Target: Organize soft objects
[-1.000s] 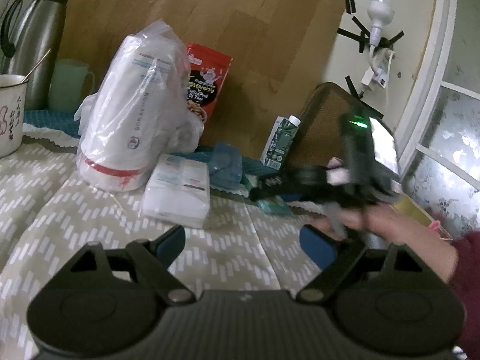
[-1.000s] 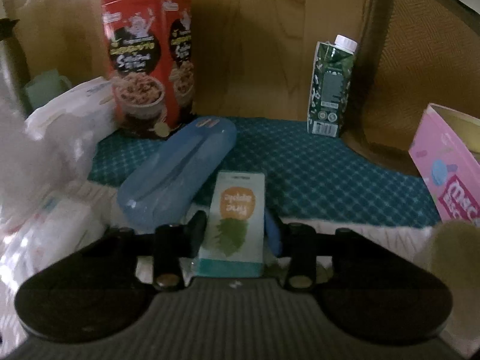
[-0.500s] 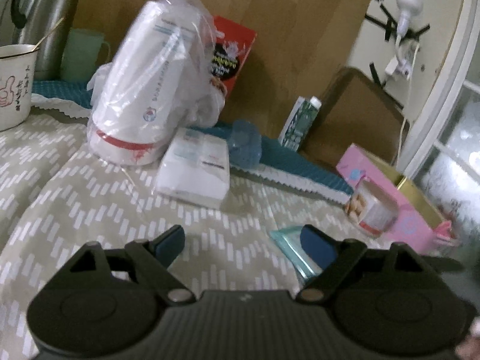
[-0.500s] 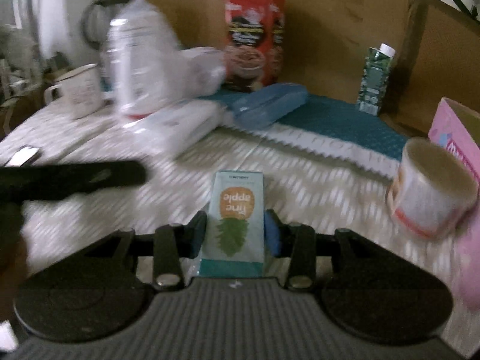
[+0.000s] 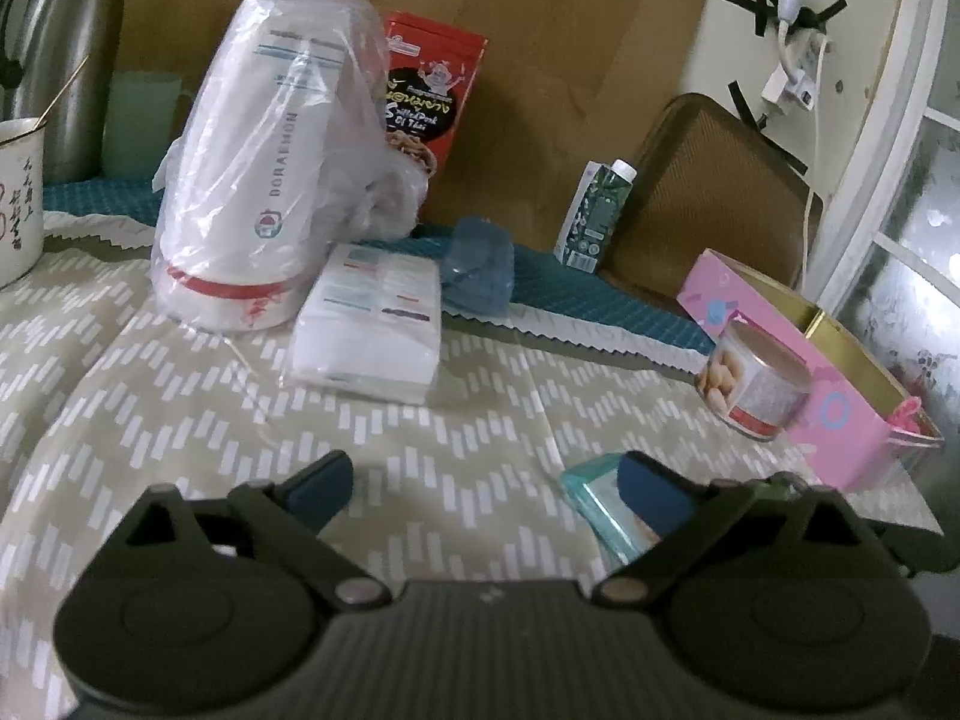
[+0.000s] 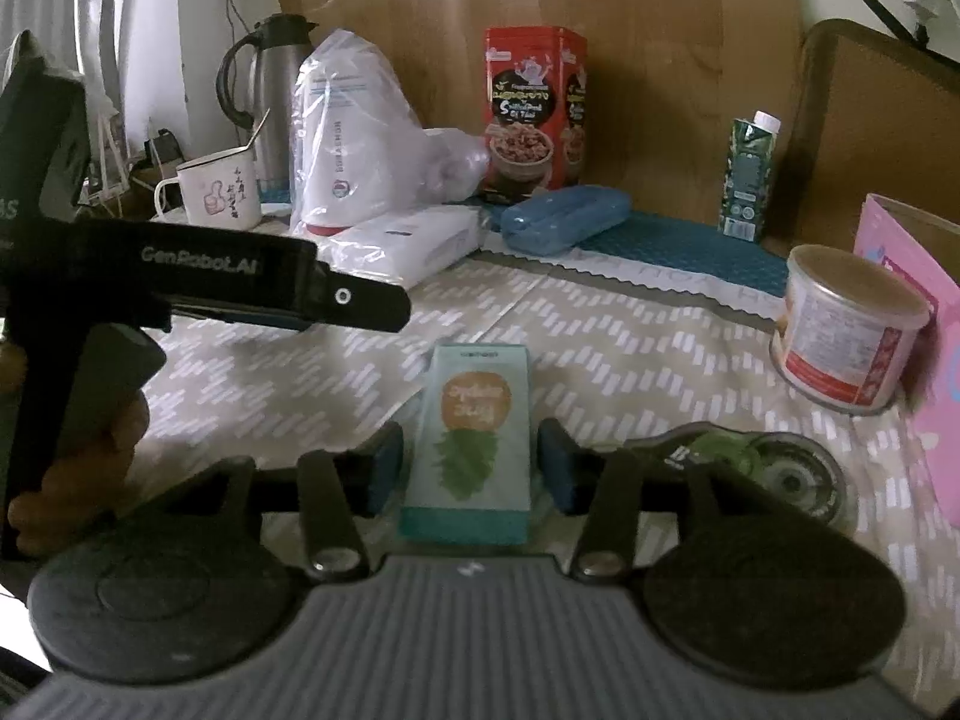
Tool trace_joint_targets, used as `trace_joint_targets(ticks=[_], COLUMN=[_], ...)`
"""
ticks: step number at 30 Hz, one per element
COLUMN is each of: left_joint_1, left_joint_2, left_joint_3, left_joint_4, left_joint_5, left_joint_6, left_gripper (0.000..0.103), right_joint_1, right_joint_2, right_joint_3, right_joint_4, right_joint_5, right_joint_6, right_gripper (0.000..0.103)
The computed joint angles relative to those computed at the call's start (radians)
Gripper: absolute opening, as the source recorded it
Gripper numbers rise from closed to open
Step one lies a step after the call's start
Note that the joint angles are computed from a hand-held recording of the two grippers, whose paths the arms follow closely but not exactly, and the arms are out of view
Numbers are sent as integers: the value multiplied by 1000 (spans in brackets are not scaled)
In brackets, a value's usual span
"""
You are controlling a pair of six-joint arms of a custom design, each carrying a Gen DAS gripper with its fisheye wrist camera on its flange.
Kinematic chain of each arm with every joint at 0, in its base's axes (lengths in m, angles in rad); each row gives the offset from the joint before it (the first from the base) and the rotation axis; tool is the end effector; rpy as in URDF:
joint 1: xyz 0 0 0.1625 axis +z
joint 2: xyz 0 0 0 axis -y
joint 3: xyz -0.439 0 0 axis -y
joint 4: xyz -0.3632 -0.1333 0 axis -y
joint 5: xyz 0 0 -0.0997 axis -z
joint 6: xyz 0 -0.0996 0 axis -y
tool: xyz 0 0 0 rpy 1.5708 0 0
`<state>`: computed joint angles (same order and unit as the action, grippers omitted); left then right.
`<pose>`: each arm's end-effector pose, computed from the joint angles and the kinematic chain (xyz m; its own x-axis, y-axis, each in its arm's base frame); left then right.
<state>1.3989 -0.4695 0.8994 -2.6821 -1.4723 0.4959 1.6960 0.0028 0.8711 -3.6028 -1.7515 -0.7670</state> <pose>-0.0064 -0.8733 0.1956 -0.8085 0.4602 -0.3669 0.5884 0.6211 -0.5177 0.2146 -0.7812 -0.0652 -0.6828 -0.2470 0.6876 -0.7277 0.3146 -0.6095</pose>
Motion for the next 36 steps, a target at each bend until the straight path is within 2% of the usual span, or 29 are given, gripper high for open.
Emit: trace_joint_targets(ticks=[15,24,36], left_joint_1=[-5,13,11], left_joint_2=[7,3,4], left_joint_3=[-13,-25,-24], left_joint_4=[18,38,35], left_joint_5=[19,-46,-38], left_joint_6=[21,-24,-15], left_gripper=[103,103,103], right_joint_1=[-4,-4,-4], right_joint_2=[-9,-11,-11], right_joint_3=[15,18,16], right_joint_4=[0,0,2], right_joint_5=[15,16,14], right_joint_6=[13,12,11], right_gripper=[53,53,53])
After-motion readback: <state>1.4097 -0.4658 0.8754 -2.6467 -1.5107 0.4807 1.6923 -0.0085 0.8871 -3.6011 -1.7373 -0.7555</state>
